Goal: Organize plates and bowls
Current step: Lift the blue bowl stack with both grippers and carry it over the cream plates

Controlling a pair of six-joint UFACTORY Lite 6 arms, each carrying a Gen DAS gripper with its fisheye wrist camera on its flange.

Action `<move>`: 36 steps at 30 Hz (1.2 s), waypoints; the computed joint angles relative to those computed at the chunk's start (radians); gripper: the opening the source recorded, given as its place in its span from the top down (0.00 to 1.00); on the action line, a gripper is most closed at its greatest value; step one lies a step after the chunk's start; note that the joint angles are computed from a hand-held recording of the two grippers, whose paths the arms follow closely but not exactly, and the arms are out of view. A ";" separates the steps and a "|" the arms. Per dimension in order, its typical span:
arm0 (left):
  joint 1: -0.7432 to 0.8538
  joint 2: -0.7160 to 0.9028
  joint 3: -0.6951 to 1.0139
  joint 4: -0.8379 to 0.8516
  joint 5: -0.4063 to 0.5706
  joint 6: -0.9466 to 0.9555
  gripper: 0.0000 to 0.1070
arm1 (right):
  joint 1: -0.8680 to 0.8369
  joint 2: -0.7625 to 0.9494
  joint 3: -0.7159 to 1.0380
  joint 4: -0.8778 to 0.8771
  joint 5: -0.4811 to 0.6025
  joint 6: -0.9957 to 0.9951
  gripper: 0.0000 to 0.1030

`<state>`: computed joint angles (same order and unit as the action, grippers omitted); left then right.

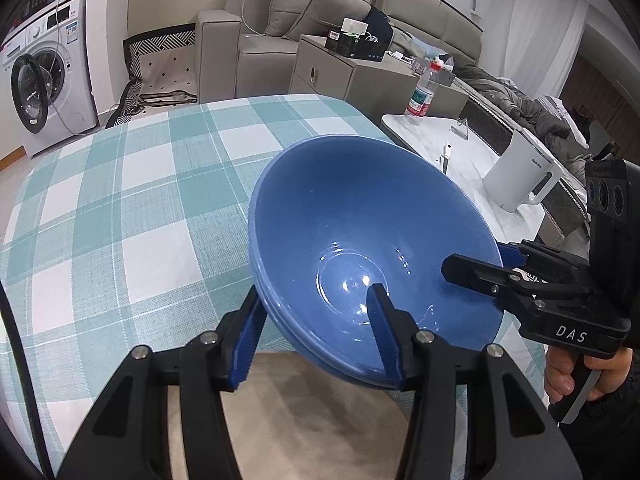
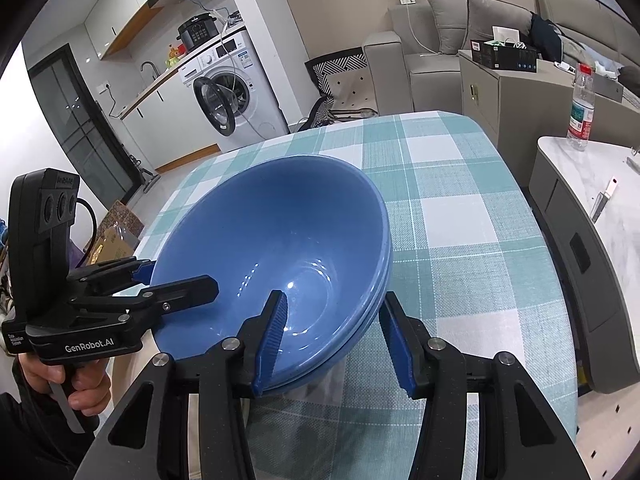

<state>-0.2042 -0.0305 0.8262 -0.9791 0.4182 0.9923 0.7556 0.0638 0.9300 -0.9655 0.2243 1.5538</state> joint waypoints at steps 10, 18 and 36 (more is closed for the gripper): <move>-0.026 -0.068 -0.024 0.046 -0.005 -0.059 0.53 | 0.033 -0.069 -0.035 -0.047 0.048 0.057 0.52; -0.042 -0.135 -0.049 0.102 -0.007 -0.127 0.53 | 0.073 -0.127 -0.059 -0.067 0.087 0.090 0.52; -0.018 -0.363 -0.177 0.218 0.005 -0.262 0.53 | 0.230 -0.175 -0.043 -0.094 0.200 0.157 0.52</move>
<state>-0.2226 -0.3931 0.6488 -0.7612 0.4233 0.7303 0.9854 -0.1112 0.8870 -1.0591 0.4246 1.7104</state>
